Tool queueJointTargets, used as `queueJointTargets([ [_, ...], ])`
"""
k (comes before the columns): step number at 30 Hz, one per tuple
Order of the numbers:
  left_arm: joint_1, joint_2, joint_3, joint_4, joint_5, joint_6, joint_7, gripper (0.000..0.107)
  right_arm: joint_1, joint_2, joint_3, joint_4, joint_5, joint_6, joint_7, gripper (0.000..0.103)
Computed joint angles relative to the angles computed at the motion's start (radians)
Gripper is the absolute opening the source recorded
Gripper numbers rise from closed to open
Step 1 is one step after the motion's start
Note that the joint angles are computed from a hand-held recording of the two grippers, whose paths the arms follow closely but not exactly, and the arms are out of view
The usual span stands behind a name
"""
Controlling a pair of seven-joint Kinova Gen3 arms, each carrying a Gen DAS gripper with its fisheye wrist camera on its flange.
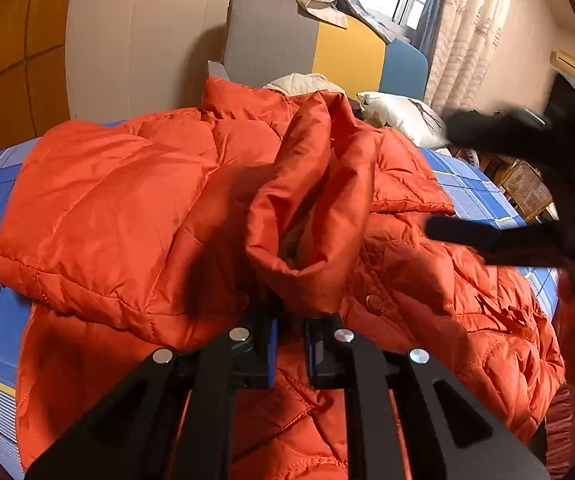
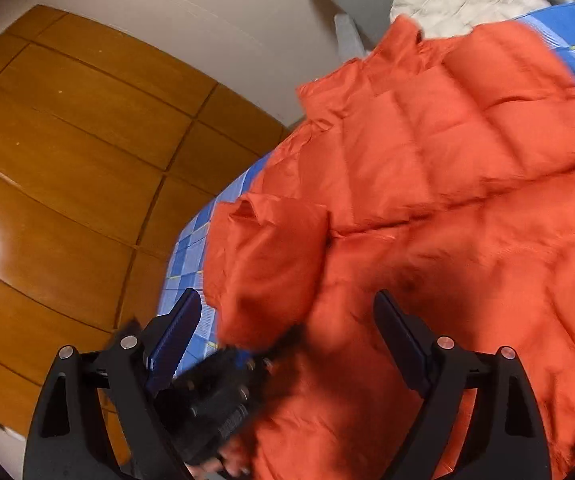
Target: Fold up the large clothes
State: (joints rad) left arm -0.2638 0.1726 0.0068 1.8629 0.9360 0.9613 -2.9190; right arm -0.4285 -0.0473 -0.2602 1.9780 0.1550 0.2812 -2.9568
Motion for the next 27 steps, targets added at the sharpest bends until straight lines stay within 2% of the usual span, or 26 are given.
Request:
queueJointTargets([
  [2, 0.000, -0.002, 0.001, 0.006, 0.004, -0.006, -0.011, 0.010, 0.030, 0.061, -0.023, -0.050, -0.081, -0.006, 0.081, 0.088],
  [4, 0.006, -0.009, 0.003, 0.017, 0.012, -0.021, -0.021, 0.012, 0.037, 0.116, -0.030, -0.127, -0.143, 0.053, 0.163, 0.088],
  [5, 0.012, -0.012, 0.006, 0.022, 0.015, -0.028, -0.019, 0.015, 0.013, 0.136, -0.008, -0.163, -0.154, 0.094, 0.197, 0.081],
  [6, 0.010, -0.014, 0.003, 0.022, 0.016, -0.019, -0.018, 0.021, -0.030, 0.164, 0.030, -0.199, -0.148, 0.134, 0.216, 0.069],
  [7, 0.006, -0.018, -0.001, 0.023, 0.019, -0.011, -0.017, 0.027, -0.076, 0.179, 0.072, -0.227, -0.127, 0.175, 0.218, 0.039],
  [8, 0.002, -0.021, -0.006, 0.027, 0.031, -0.001, -0.024, 0.047, -0.113, 0.190, 0.099, -0.255, -0.098, 0.216, 0.204, 0.029],
  [9, -0.021, -0.032, -0.017, 0.037, 0.060, 0.026, -0.041, 0.060, -0.133, 0.197, 0.108, -0.282, -0.064, 0.256, 0.193, 0.024],
  [11, -0.057, -0.048, -0.046, 0.050, 0.099, 0.067, -0.062, 0.062, -0.160, 0.192, 0.118, -0.307, 0.007, 0.300, 0.156, 0.014],
  [14, -0.104, -0.048, -0.089, 0.044, 0.123, 0.115, -0.019, 0.062, -0.184, 0.162, 0.125, -0.346, 0.108, 0.358, 0.129, 0.011],
  [18, -0.156, -0.044, -0.072, 0.021, 0.091, 0.059, 0.098, 0.063, -0.147, 0.120, 0.106, -0.397, 0.165, 0.410, 0.171, 0.011],
  [23, -0.019, -0.007, -0.176, -0.047, -0.008, -0.055, 0.301, 0.063, -0.085, 0.110, 0.114, -0.468, 0.198, 0.447, 0.231, 0.011],
  [25, -0.012, 0.011, -0.152, -0.082, -0.061, -0.083, 0.383, 0.063, -0.056, 0.095, 0.120, -0.465, 0.189, 0.430, 0.248, 0.011],
  [27, -0.052, 0.034, -0.070, -0.107, -0.112, -0.123, 0.439, 0.063, -0.031, 0.082, 0.122, -0.454, 0.185, 0.413, 0.253, 0.011],
])
